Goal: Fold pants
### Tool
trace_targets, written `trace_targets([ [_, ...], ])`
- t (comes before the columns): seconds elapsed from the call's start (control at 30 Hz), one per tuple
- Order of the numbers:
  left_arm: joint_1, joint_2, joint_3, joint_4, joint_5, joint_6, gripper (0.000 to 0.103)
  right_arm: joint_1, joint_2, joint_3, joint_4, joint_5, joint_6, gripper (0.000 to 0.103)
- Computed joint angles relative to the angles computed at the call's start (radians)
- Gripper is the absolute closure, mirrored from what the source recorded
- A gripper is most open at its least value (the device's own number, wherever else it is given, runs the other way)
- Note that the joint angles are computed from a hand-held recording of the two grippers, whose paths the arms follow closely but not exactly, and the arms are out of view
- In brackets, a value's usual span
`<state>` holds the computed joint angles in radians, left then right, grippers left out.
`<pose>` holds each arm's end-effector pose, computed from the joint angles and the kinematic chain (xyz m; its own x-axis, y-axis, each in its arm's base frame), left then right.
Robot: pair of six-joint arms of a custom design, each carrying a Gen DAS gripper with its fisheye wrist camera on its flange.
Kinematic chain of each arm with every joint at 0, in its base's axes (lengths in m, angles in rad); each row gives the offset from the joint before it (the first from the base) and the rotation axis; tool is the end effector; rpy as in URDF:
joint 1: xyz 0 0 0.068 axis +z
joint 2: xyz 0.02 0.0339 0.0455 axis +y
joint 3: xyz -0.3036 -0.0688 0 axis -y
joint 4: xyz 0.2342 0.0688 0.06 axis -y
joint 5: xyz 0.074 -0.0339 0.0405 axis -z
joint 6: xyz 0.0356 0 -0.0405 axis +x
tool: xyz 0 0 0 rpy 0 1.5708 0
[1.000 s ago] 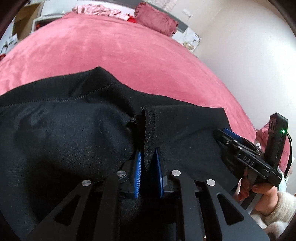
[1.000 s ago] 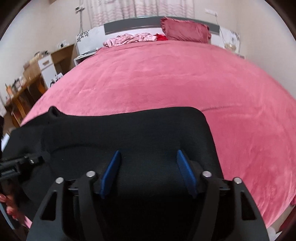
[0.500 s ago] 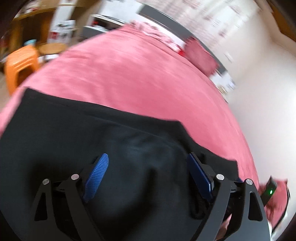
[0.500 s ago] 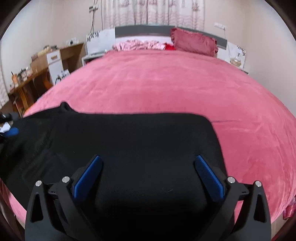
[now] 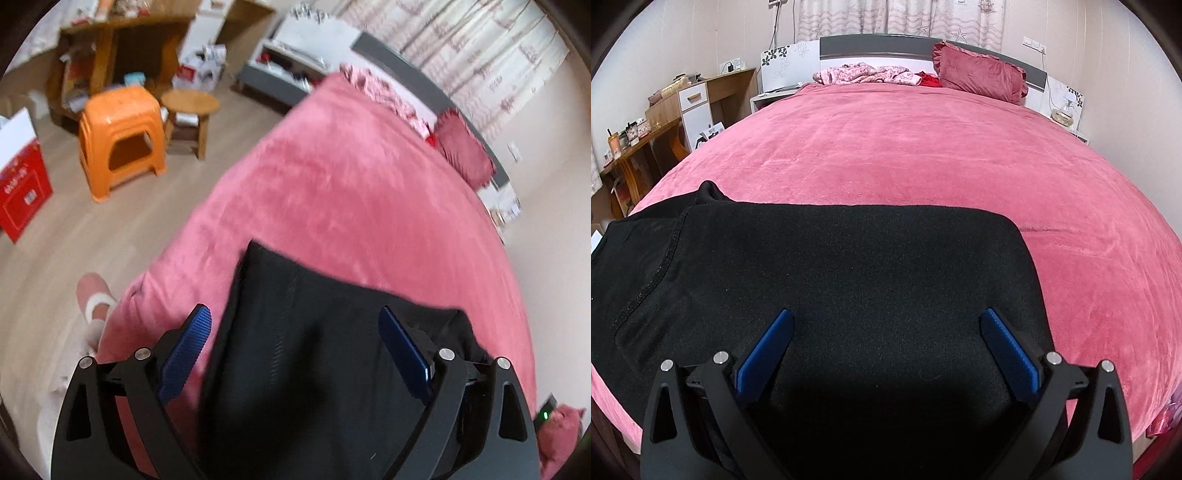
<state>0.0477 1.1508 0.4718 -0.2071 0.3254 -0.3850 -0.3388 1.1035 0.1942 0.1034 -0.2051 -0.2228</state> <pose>0.1846 -0.0026 0.2069 -0.7760 -0.3933 -0.4931 -0.1453 0.8722 -0.4670 0.1437 -0.0430 0.1581 -0.7061 0.0195 -0.7078 0.0373 0.9993 -0.0097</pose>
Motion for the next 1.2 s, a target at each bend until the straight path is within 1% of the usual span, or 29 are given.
trace_targets([
  [0.03, 0.016, 0.024, 0.004, -0.007, 0.026, 0.024, 0.012, 0.0, 0.0, 0.0, 0.0, 0.0, -0.001, 0.002],
  [0.07, 0.06, 0.039, 0.005, -0.037, 0.068, 0.081, 0.012, 0.0, 0.0, 0.0, 0.0, 0.0, -0.001, 0.002],
  [0.13, 0.088, 0.056, -0.005, -0.063, 0.102, 0.141, 0.014, -0.004, 0.001, 0.0, 0.001, -0.003, -0.003, 0.002],
  [0.2, 0.083, 0.097, -0.001, -0.089, 0.105, 0.198, 0.014, -0.002, -0.004, 0.002, -0.004, -0.002, -0.002, 0.002],
  [0.27, 0.055, 0.101, -0.009, -0.093, 0.076, 0.243, 0.016, -0.002, 0.0, 0.002, -0.001, -0.002, -0.002, 0.002],
  [0.37, 0.053, 0.098, -0.018, -0.095, 0.081, 0.271, 0.016, 0.004, 0.001, 0.0, 0.004, 0.003, 0.003, 0.002],
  [0.4, 0.06, 0.103, -0.019, -0.09, 0.092, 0.275, 0.018, 0.003, 0.001, 0.001, 0.003, 0.003, 0.002, 0.002],
  [0.47, 0.075, 0.088, -0.027, -0.089, 0.129, 0.281, 0.021, 0.0, 0.001, 0.001, 0.001, -0.001, 0.0, 0.002],
  [0.5, 0.088, 0.075, -0.035, -0.085, 0.167, 0.297, 0.021, 0.0, 0.001, 0.001, 0.002, -0.001, 0.0, 0.002],
  [0.57, 0.089, 0.067, -0.04, -0.084, 0.187, 0.323, 0.021, 0.005, 0.003, 0.001, 0.005, 0.004, 0.004, 0.002],
  [0.6, 0.085, 0.071, -0.04, -0.082, 0.176, 0.325, 0.024, 0.007, 0.003, 0.0, 0.006, 0.004, 0.005, 0.002],
  [0.63, 0.081, 0.076, -0.038, -0.083, 0.154, 0.324, 0.032, 0.008, 0.004, 0.0, 0.007, 0.005, 0.006, 0.002],
  [0.67, 0.076, 0.088, -0.033, -0.087, 0.121, 0.32, 0.037, 0.009, 0.004, 0.0, 0.007, 0.006, 0.007, 0.002],
  [0.7, 0.078, 0.099, -0.027, -0.093, 0.09, 0.322, 0.046, 0.01, 0.005, 0.0, 0.009, 0.007, 0.008, 0.002],
  [0.8, 0.126, 0.111, -0.019, -0.116, 0.12, 0.345, 0.052, 0.017, 0.006, -0.001, 0.012, 0.012, 0.014, 0.002],
  [0.87, 0.126, 0.115, -0.018, -0.119, 0.113, 0.347, 0.055, 0.022, 0.007, -0.001, 0.015, 0.016, 0.017, 0.002],
  [0.9, 0.121, 0.108, -0.017, -0.124, 0.106, 0.344, 0.059, 0.021, 0.009, -0.001, 0.016, 0.016, 0.017, 0.002],
  [0.97, 0.125, 0.093, -0.02, -0.126, 0.109, 0.342, 0.071, 0.023, 0.008, -0.002, 0.016, 0.016, 0.018, 0.002],
  [1.0, 0.126, 0.087, -0.021, -0.119, 0.112, 0.337, 0.08, 0.026, 0.009, -0.002, 0.018, 0.018, 0.02, 0.002],
  [1.03, 0.122, 0.069, -0.028, -0.108, 0.103, 0.326, 0.086, 0.027, 0.009, -0.002, 0.018, 0.02, 0.021, 0.002],
  [1.13, 0.081, 0.03, -0.041, -0.085, 0.057, 0.292, 0.089, 0.03, 0.01, -0.003, 0.02, 0.021, 0.024, 0.002],
  [1.2, 0.06, 0.007, -0.036, -0.091, 0.039, 0.279, 0.09, 0.032, 0.011, -0.003, 0.022, 0.023, 0.025, 0.002],
])
